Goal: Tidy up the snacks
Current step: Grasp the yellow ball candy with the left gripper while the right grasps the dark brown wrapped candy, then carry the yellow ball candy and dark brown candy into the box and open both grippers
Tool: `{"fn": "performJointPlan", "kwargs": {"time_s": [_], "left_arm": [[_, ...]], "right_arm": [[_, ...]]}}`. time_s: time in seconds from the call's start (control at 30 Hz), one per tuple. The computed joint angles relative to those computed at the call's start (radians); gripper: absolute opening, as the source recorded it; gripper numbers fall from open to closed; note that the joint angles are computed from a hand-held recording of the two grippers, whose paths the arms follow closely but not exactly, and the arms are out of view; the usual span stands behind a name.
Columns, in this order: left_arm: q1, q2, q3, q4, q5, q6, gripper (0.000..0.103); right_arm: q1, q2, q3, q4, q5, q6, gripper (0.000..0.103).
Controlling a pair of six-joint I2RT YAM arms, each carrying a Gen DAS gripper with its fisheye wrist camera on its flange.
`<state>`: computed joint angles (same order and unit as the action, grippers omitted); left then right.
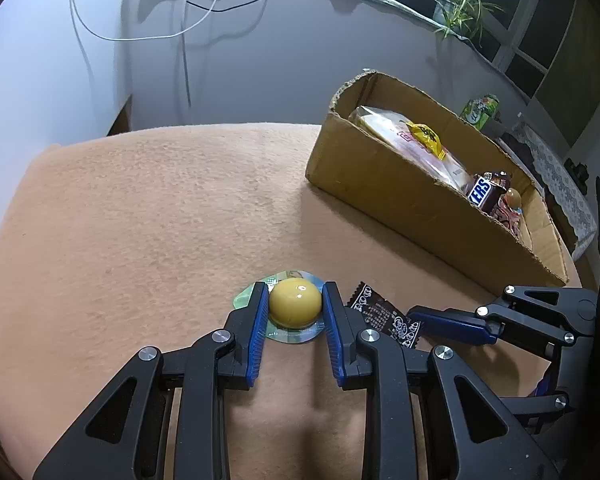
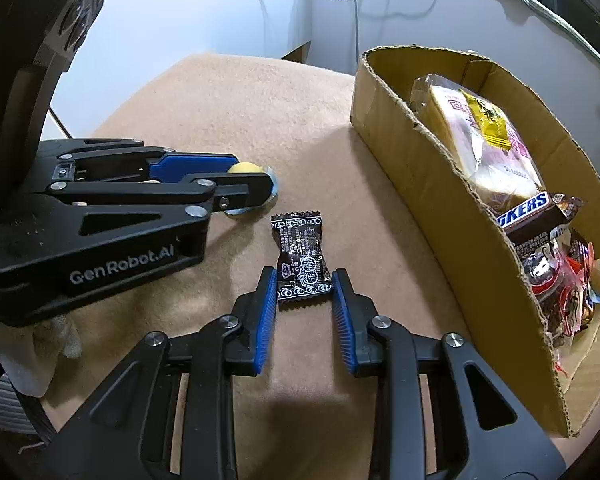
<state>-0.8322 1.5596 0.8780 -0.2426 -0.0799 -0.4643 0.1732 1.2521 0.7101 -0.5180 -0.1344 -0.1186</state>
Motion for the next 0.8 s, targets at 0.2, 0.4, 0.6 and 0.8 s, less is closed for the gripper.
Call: {"fn": "performJointPlan", "kwargs": {"time_s": [0.2, 0.4, 0.6, 0.8], "left_arm": [[0.0, -0.025, -0.014, -0.002, -0.014, -0.008, 0.025], [0.005, -0.057, -0.031, -0.01, -0.02, -0.014, 0.025], [-0.015, -0.088, -0.024, -0.036, -0.055, -0.016, 0.025], [-0.043, -0.114, -0.011, -0.058, -0.085, -0.016, 0.025]], "right_arm": [[-0.027, -0.046, -0.028, 0.004, -0.028, -0.009, 0.029], [-0.051, -0.123, -0.048, -0.02, -0.048, -0.02, 0.029], [-0.069, -0.196, -0.034, -0.07, -0.065, -0.037, 0.029], [-0.138, -0.254, -0.004, -0.133, -0.109, -0.086, 0.029]]}}
